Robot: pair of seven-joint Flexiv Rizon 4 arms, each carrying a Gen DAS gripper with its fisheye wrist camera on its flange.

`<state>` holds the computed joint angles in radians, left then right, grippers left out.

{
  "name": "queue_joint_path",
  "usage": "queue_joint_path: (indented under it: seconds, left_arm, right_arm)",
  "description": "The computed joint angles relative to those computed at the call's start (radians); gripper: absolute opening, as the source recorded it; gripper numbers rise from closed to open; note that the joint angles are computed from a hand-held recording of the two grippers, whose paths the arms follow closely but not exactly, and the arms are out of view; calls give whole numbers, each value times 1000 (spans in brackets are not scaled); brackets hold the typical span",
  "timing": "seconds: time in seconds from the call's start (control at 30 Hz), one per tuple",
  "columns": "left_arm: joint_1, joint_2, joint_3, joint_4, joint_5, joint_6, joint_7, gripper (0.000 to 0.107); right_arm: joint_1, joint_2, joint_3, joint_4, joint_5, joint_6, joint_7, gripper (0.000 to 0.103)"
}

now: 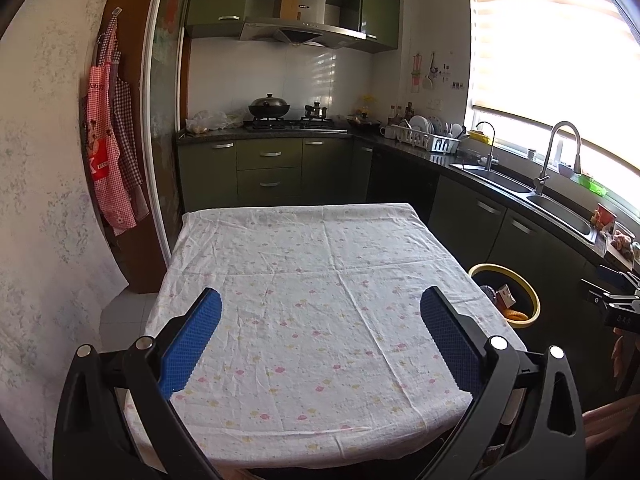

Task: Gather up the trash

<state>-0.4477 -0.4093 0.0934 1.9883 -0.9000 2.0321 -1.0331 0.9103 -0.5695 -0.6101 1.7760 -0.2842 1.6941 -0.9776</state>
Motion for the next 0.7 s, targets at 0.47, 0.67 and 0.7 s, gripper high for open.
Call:
queue_joint_path:
  seconds: [0.47,0.67,0.7]
  left_arm:
    - [4,-4,4,-1,30,-18,-19,98]
    - [-2,-6,16,-3,41,-27,-32,98]
    - [-4,-7,19,-4,41,-28,-33,98]
  right_arm:
    - [-16,-1,18,-4,-7,-4,5,96]
    - [-19,0,21,-4,-10,-4,6,96]
    - [-19,0,21,-4,-11,-4,6,96]
